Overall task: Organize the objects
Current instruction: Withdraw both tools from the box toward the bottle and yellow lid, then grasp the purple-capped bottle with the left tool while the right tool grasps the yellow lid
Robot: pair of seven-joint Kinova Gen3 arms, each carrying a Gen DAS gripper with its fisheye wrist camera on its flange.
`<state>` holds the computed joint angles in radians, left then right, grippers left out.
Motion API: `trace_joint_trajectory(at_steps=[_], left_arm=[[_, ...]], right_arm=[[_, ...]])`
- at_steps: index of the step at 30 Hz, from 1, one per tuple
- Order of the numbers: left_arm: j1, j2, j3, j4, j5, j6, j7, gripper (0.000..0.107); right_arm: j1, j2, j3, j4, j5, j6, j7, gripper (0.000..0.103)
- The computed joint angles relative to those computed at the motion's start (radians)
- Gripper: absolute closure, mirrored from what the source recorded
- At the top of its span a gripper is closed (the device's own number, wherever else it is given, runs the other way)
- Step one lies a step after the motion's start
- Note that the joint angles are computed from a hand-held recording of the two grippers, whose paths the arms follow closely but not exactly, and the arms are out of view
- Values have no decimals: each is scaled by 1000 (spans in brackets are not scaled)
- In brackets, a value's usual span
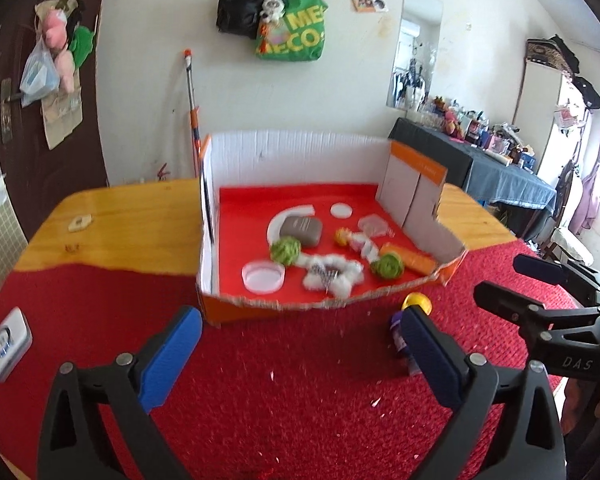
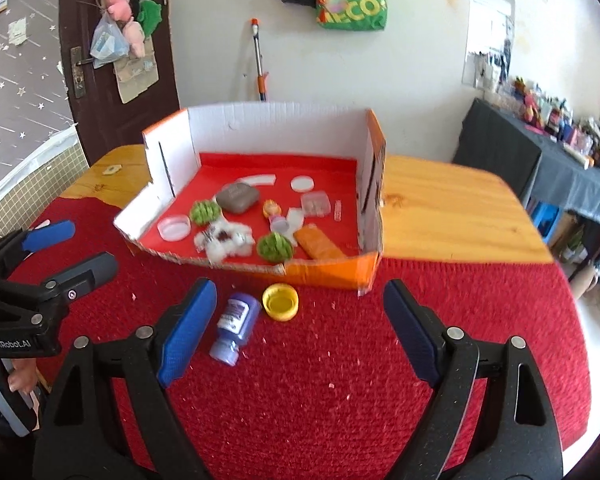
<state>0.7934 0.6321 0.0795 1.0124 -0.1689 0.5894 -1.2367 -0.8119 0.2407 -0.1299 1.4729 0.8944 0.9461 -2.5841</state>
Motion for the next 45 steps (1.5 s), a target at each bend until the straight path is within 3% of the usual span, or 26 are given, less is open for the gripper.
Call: trace_joint_trajectory(at_steps=[17,25,30,37,45], left_arm=[[-1,81,5,-89,23,130,2,6],[-18,88,11,-99,38,145,-19,6],[-42,89,29,-100,63,159,-53,7],[-80,93,69,-110,128,186,-109,7],[-44,136,63,-188,145,241,-152,10]], right_arm=[[38,58,30,1,-101,1,40,17],[43,124,45,-79,-178,44,172,17],[49,128,41,-92,-240,-13,249,17],[41,111,65,-81,-260,-37,241,17],[72,101,71,-75,-275,-32,223,17]])
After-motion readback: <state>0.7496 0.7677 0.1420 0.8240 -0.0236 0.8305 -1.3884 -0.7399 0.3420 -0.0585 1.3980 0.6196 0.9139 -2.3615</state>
